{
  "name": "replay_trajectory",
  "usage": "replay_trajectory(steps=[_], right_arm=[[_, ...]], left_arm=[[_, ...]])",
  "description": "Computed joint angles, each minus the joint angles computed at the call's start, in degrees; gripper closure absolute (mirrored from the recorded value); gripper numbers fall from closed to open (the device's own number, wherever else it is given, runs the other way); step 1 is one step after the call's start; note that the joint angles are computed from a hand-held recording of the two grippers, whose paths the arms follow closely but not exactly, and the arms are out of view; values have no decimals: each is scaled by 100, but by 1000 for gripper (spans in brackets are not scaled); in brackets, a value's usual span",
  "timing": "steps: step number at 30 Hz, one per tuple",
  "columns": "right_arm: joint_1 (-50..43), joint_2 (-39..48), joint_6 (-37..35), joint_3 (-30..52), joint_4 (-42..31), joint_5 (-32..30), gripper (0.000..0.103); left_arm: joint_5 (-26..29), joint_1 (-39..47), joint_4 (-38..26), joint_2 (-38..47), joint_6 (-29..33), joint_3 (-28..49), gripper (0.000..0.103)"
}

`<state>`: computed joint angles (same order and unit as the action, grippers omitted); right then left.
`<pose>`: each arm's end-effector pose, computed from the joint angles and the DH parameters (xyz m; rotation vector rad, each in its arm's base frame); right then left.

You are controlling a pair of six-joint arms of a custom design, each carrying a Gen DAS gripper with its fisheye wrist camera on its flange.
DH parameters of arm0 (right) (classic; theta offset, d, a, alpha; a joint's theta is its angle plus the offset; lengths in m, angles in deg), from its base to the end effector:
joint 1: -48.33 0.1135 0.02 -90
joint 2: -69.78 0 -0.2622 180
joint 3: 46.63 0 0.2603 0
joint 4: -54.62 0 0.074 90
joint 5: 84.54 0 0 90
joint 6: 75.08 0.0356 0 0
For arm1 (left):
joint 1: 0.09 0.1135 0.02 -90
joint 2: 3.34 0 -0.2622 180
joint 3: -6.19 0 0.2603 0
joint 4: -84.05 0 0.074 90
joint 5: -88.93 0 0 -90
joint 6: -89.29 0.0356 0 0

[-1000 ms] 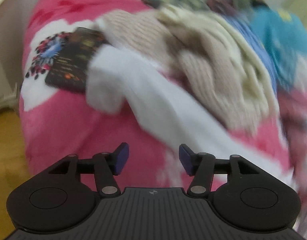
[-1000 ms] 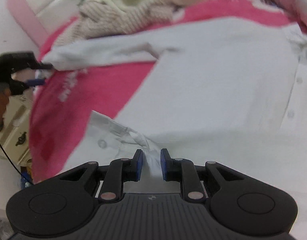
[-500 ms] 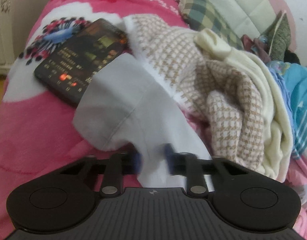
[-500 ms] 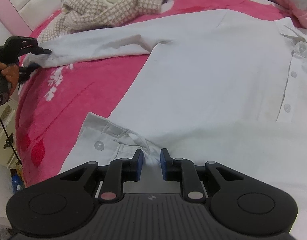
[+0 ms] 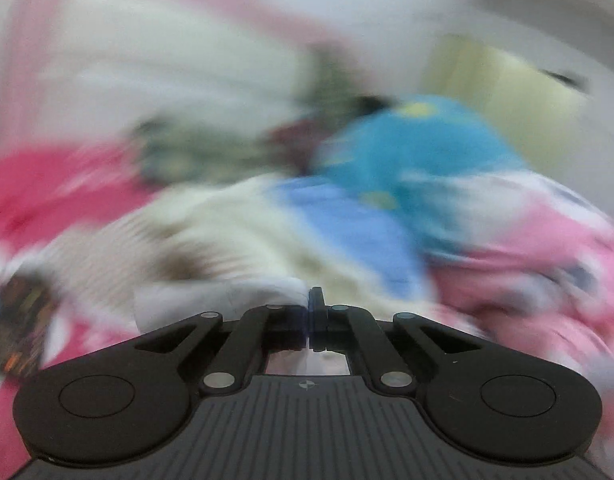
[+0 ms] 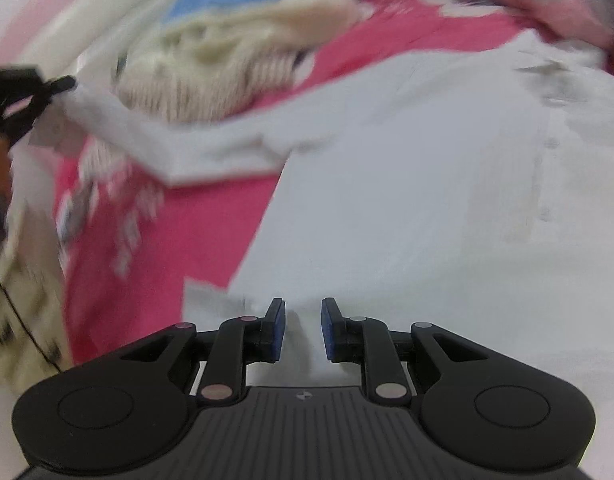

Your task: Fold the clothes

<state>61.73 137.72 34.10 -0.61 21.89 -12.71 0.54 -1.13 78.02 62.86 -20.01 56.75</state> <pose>0.2167 0.0630 0.1714 -0.0012 2.5708 0.6236 0.2666 -0.0058 0.2428 -0.2922 1.9360 -0.2617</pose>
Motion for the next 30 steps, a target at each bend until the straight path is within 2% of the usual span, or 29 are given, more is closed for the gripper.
replay_trajectory(steps=[5,7,9,11,14,16,19,22,24,26,28,30], right_arm=[[-1810,-1430,-301,-266,-1073,-448,82],[-2910,-1974,-1068,-277,-1855,-700,82],[-4132,-2185,-2027,-238,-2544,-969,82],[-5492,-2099,-3131,-203,-3118,-1210,82],[-6864,-1640,-4130,-155,-3488,-1310,82],[-7237,-1438,-4486,-107,-3585,-1404,82],[-7362,-1353,-4808,-62,-3786,-1653,82],[-6689,-1452,-4567,-12,-3814,-2023,81],[-5917,-1664,-4113,-11,-3597,-2131,78],[-4814,-1859,-3452,-27,-3100,-2036,70],[-3729,-2039,-2910,-107,-2614,-1789,55],[-2703,-2032,-2483,-142,-2136,-1430,55]], left_arm=[[-237,-2208,-602,-811,1284,98,103],[-333,-3162,-1040,-844,1578,82,102],[-276,-4052,-1469,-613,1703,106,94],[-440,-4913,-1734,-163,1555,-89,61],[-550,-5892,-1692,938,1669,-381,62],[-658,-6163,-1739,1295,1740,-437,62],[-415,-5824,-2060,1050,1518,-445,60],[-425,-5616,-2505,847,1217,-323,59],[-558,-5485,-2697,766,1181,-252,59],[-712,-5360,-2770,697,1252,-286,59],[-859,-5231,-2826,634,1330,-322,58],[-1072,-5209,-2767,577,1438,-424,58]])
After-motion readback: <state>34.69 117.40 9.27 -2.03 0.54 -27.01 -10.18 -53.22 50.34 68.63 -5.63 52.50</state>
